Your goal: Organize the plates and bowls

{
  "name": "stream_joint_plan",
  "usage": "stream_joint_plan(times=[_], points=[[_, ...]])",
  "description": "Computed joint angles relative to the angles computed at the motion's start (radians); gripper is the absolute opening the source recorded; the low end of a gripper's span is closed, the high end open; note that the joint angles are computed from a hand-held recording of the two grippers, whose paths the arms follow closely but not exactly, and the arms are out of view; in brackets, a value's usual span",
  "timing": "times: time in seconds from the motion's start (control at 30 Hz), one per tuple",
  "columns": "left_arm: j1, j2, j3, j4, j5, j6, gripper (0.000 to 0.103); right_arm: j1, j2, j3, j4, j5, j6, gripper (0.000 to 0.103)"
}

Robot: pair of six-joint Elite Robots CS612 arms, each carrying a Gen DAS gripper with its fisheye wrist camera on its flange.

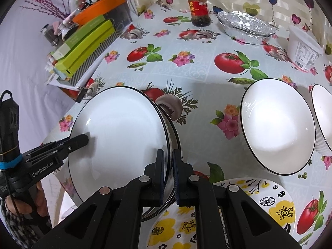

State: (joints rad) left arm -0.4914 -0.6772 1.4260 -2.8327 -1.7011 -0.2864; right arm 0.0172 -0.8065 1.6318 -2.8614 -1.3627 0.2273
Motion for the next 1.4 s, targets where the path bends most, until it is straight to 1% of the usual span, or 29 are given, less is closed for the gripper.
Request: stream_joint_plan(times=[0.2,0.4,0.57,0.63,0.7,0.8,0.9,1.03,1.1,1.23,1.3,1.33,1.4], points=[[0.0,0.0,0.001,-0.007,0.004,-0.005,0.02,-0.001,0.005,-0.001,-0.008,0.012,0.003,0.011],[0.002,0.001,0.004,-0.021,-0.004,-0.013,0.021,0.002,0.008,0.0,-0.02,0.006,-0.007,0.013],[-0.001,0.001,0.006,-0.026,0.008,-0.004,0.021,-0.001,0.009,0.002,-0.028,0.02,0.005,0.016],[-0.003,0.0,0.007,-0.022,0.012,-0.005,0.021,-0.002,0.008,0.005,-0.033,0.027,0.013,0.018],[-0.006,0.0,0.008,-0.018,0.019,0.001,0.021,-0.003,0.007,0.006,-0.037,0.036,0.016,0.022],[-0.003,0.001,0.012,-0.02,0.001,0.001,0.021,-0.001,0.003,0.011,-0.046,0.035,0.013,0.025],[-0.001,0.001,0.015,-0.026,-0.016,-0.002,0.021,-0.002,-0.001,0.018,-0.056,0.041,0.007,0.027],[0.0,0.0,0.017,-0.031,-0.017,0.0,0.023,-0.005,-0.003,0.025,-0.066,0.054,0.016,0.028],[0.001,-0.002,0.02,-0.041,-0.016,-0.002,0.023,-0.005,-0.004,0.027,-0.072,0.057,0.021,0.03],[0.002,-0.008,0.027,-0.055,-0.01,-0.008,0.023,0.001,-0.009,0.029,-0.069,0.039,0.003,0.036],[0.003,-0.011,0.032,-0.058,-0.01,-0.007,0.023,0.007,-0.013,0.03,-0.066,0.008,-0.001,0.044],[0.003,-0.014,0.037,-0.066,-0.012,-0.009,0.023,0.008,-0.015,0.033,-0.072,-0.006,-0.001,0.044],[0.003,-0.019,0.047,-0.085,-0.019,-0.012,0.023,0.003,-0.023,0.047,-0.107,0.011,0.001,0.044]])
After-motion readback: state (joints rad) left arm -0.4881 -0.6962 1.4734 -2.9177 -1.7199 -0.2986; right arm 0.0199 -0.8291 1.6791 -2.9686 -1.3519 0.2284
